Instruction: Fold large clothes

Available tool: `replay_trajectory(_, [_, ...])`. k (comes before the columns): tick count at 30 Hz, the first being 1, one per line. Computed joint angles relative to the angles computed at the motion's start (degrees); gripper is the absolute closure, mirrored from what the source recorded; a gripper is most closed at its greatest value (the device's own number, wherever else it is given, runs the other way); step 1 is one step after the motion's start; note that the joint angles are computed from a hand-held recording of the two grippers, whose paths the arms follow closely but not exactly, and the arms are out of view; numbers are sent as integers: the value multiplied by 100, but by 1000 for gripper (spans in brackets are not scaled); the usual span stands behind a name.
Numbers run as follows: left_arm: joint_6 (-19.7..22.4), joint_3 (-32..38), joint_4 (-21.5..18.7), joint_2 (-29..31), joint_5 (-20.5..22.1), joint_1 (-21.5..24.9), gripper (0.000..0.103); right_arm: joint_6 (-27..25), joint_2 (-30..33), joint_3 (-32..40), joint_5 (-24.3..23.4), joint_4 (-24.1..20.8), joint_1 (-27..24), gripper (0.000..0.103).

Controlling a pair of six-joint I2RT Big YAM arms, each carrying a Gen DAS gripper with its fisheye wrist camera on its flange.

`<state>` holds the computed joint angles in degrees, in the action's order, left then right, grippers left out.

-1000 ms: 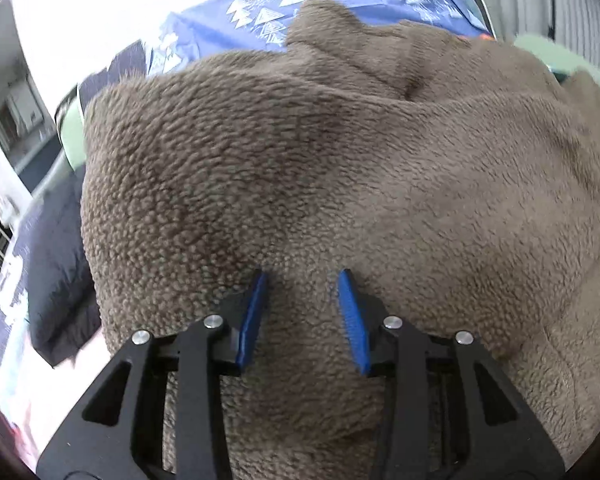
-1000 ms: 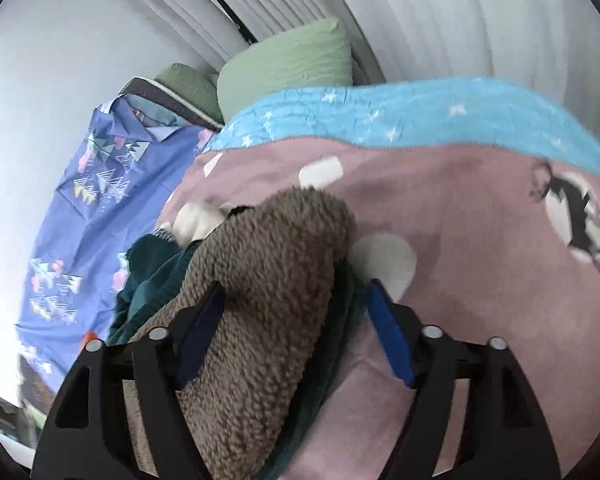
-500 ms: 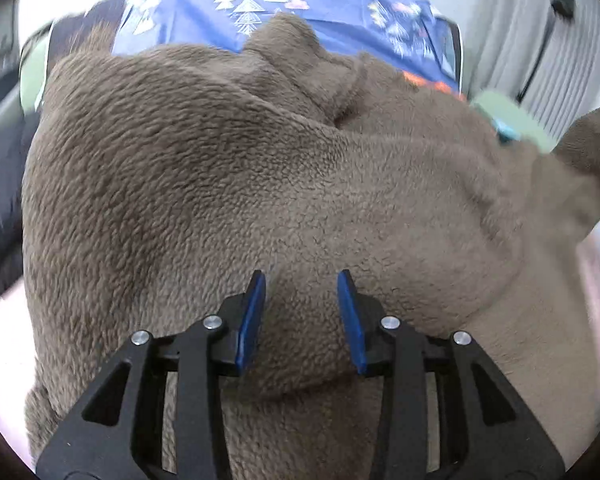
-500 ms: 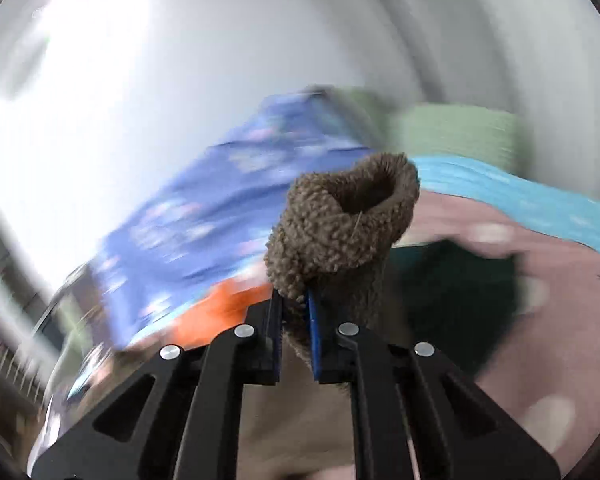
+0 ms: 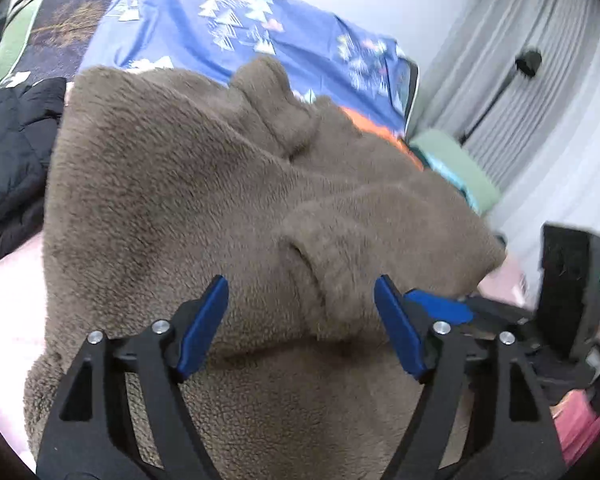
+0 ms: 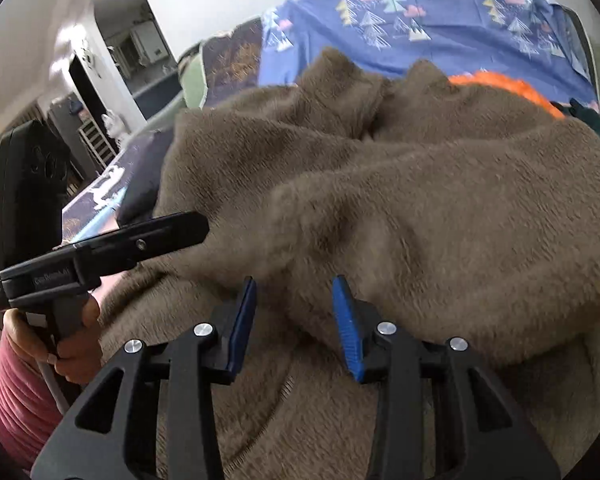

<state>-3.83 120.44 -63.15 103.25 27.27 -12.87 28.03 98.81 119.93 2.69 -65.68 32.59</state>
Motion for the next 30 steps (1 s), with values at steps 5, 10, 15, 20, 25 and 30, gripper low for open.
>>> replay_trajectory(5, [54, 1270, -1007, 915, 264, -269, 24, 191, -602, -641, 536, 151, -67, 50])
replay_trajectory(10, [-15, 2775, -1463, 1664, -215, -561, 90, 310, -944, -974, 1053, 145, -210, 50])
replay_trajectory(15, [-28, 2429, -133, 780, -212, -195, 90, 252, -1205, -1264, 1283, 181, -344, 44])
replay_trajectory(20, [806, 2280, -517, 873, -1888, -29, 75, 605, -1044, -1168, 1306, -522, -392, 38])
replay_trajectory(25, [419, 1201, -282, 602, -2708, 163, 76, 657, -825, -820, 1113, -777, -293, 38])
replay_trajectory(30, [37, 525, 468, 39, -1715, 116, 75, -27, -437, -218, 1547, -199, -245, 38])
